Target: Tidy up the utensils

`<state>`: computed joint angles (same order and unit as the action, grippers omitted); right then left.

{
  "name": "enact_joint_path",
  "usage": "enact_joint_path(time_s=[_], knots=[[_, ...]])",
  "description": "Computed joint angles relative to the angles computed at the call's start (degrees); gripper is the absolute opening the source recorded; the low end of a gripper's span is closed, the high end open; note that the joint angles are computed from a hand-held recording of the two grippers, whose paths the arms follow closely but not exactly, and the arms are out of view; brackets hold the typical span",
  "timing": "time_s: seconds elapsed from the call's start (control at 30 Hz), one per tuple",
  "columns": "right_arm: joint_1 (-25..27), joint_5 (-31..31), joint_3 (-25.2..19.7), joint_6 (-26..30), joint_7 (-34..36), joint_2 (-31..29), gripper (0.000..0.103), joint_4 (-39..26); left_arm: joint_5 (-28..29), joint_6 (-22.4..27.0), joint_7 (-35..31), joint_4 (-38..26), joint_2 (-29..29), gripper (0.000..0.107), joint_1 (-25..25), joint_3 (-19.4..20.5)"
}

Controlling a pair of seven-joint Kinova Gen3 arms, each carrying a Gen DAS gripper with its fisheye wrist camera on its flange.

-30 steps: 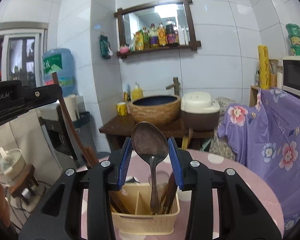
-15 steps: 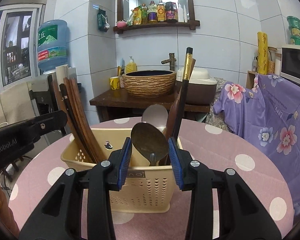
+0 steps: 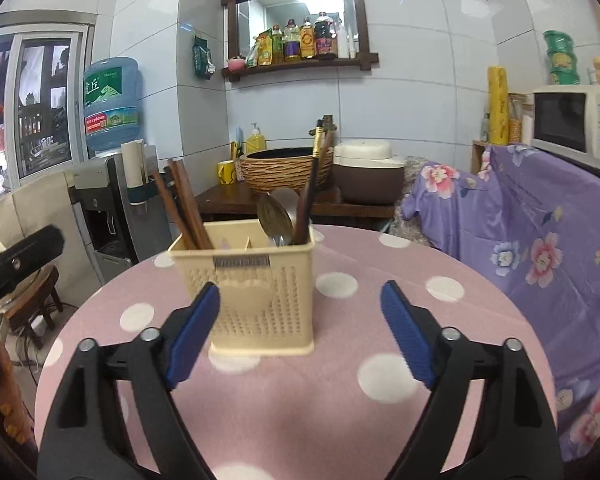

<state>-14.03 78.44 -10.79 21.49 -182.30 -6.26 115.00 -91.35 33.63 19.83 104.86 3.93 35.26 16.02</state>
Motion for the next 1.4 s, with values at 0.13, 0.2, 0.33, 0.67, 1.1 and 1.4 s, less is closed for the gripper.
enact_joint_path(time_s=[0.13,0.2,0.33,0.67,1.1,1.4], knots=[[1.20,4.86,-10.21,9.32,-9.32,-7.30,0.094,9.51,-2.36,8.39,6.45,9.08,-3.47,0.098,2.94,3.11],[0.93,4.90,-15.52,13.98,-13.98,-10.89,0.096,14.17,-1.54,12.76,9.69,12.07,-4.20,0.098,4.33,5.06],[-1.38,4.06,-26.14,23.30,-23.04,-14.77,0.097,21.20,1.69,20.62,14.60,16.66,-5.34,0.098,7.78,8.64],[-17.54,-6.83,-37.24,43.70,-27.21,-13.53,0.097,23.29,4.56,30.57,16.94,20.75,-7.39,0.098,12.53,14.54],[-33.11,-6.19,-29.83,52.71,-27.42,-10.32,0.097,22.46,3.36,33.66,19.31,22.21,-6.85,0.098,15.37,14.10],[-34.94,-6.21,-27.65,52.42,-27.17,-10.55,0.097,22.41,3.57,32.62,18.81,22.84,-7.72,0.098,15.49,13.79]])
